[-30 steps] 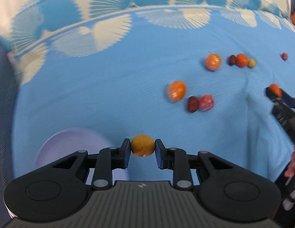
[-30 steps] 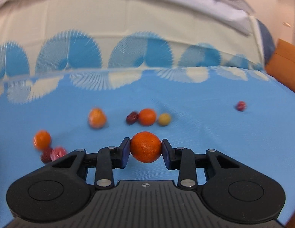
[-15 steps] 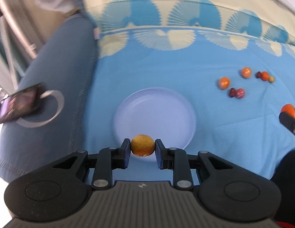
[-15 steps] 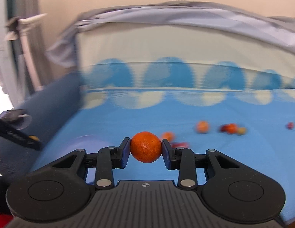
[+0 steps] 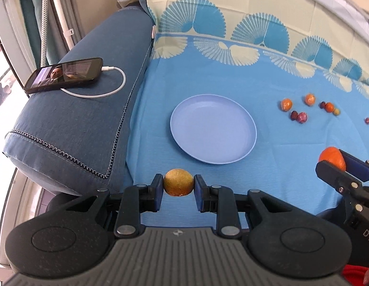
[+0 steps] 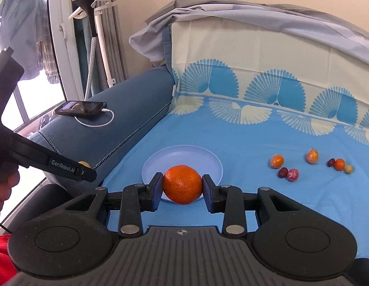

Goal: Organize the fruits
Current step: 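Carry both fruits over the plate and open both tools to drop them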

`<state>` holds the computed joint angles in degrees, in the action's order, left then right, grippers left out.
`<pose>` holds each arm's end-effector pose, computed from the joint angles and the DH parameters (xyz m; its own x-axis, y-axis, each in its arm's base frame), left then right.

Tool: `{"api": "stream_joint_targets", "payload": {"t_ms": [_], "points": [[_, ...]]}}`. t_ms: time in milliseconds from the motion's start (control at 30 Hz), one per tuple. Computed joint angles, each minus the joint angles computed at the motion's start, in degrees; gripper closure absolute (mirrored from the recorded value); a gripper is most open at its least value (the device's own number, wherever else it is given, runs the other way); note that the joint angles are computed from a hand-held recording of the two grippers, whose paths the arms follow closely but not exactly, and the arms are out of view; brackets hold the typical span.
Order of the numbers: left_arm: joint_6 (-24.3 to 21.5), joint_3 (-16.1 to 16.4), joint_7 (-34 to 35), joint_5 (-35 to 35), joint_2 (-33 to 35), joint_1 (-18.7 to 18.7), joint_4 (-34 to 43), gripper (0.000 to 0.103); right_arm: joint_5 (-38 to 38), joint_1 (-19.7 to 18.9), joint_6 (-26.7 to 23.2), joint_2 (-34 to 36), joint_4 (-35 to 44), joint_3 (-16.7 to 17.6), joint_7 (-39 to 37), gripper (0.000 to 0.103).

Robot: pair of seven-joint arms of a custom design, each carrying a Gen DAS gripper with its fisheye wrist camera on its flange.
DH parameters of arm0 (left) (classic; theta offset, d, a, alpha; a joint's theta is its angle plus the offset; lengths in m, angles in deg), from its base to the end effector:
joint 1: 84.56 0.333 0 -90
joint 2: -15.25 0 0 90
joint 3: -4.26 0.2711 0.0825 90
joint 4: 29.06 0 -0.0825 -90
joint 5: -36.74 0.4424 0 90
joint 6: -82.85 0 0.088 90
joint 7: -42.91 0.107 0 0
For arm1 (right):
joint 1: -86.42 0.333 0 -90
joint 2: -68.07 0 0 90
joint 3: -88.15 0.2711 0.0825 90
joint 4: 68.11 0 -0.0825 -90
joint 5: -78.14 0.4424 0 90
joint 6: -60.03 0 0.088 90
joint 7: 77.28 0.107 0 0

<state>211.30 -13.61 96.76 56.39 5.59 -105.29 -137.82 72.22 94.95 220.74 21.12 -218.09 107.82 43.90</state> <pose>0.4823 -0.3850 0.5724 -0.1808 -0.9823 -0.0493 -0.7982 0.1759 -0.5761 0.3955 0.2279 0.5542 0.1156 -0.9873 -0.1090 -0.5428 0.0290 -0.8394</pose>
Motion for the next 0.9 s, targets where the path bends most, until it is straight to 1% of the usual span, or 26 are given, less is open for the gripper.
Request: {"api": "stream_joint_targets", "payload": {"t_ms": [167,267,367,567,900], "points": [[2.1,0.5,0.2,-1.4,-1.8,0.2,-2.0,0.073,-1.3,-0.7,-1.0,0.4,1.0,1.3,0.6,0.066],[2.7,0.7,0.3,-2.0,-2.1,0.5,-2.5,0.073,-1.9,-0.5,-1.3,1.0,1.5,1.3,0.4,0.066],[2.8,0.8,0.3,-2.2,-1.8,0.7,-2.2,0.073,-2.4,-0.5,-1.5,1.8,2.2,1.3,0.4,0.066],[2.7,0.7,0.3,-2.2,-1.1,1.0,-1.5,0.073,-2.5,0.2,-1.6,2.2,2.0,0.3,0.1,0.066],[2.4,0.9,1.6,-2.9,0.7,0.8,0.0,0.073,-2.5,-0.1,-2.0,3.3,2.5,0.3,0.8,0.066]]}}
